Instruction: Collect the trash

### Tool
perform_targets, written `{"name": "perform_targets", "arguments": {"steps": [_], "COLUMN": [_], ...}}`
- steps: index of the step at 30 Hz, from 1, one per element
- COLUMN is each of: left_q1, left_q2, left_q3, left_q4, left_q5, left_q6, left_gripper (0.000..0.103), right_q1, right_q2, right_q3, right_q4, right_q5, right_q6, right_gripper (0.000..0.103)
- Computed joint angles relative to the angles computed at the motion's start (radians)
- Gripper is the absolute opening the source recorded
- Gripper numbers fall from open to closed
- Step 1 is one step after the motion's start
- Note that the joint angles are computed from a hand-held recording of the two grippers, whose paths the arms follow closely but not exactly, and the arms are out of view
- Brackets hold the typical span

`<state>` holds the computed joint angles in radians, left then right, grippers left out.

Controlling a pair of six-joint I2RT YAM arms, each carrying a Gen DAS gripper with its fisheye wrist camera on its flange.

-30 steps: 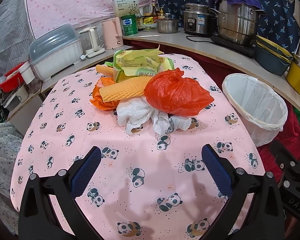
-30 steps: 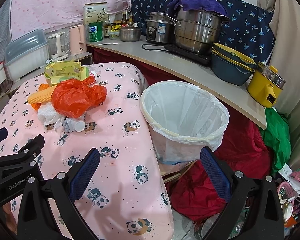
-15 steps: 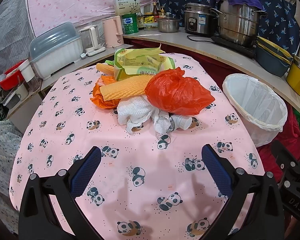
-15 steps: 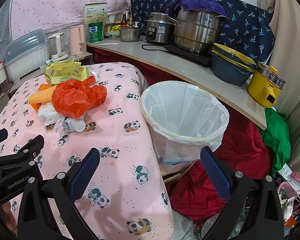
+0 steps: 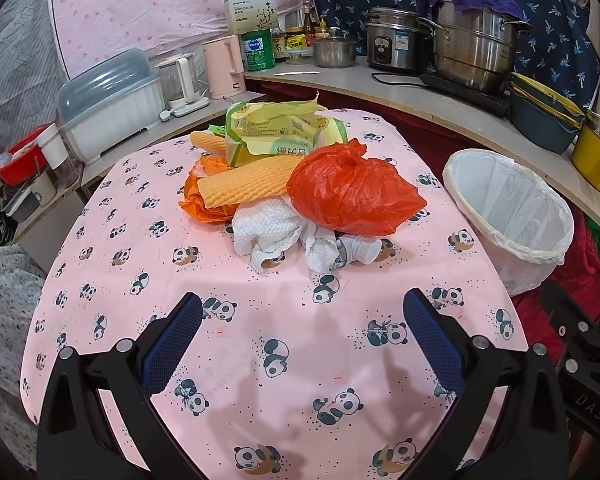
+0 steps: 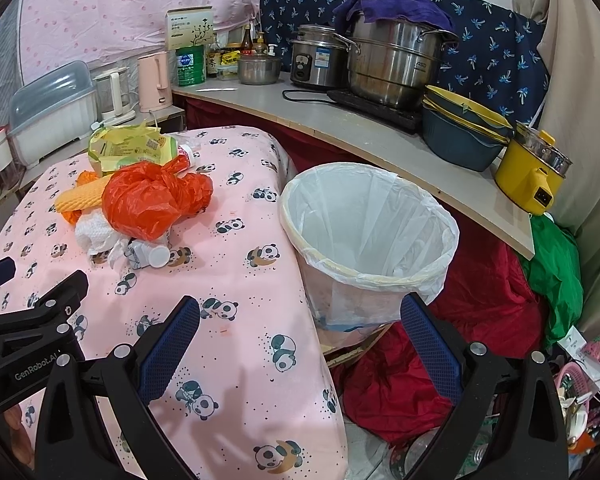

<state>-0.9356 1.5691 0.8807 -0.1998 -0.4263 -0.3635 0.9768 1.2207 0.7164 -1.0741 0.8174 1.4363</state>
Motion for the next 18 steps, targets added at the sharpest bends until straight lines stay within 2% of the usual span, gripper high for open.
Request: {"name": "perform_targets", "arguments": {"steps": [11, 18], "left_q1": [0.021, 0.092], "left_q2": [-0.001, 0.006], "left_q3": [0.012, 0.023], "left_q4": [-0.014, -0.001], "left_q5": [0.011, 0.054], "left_q6": [0.005, 0.033], "left_gripper": [0.096, 0.096], "right_q1": [-0.017, -0.068], "right_q2": [0.001, 0.02], "right_q3": [0.003, 0.024], "right_q4": [0.027, 0.097], "right_q5": [0.0, -0.002], "right_q6": [-0.028, -0.121], "right_gripper": [0.096, 0.096]}}
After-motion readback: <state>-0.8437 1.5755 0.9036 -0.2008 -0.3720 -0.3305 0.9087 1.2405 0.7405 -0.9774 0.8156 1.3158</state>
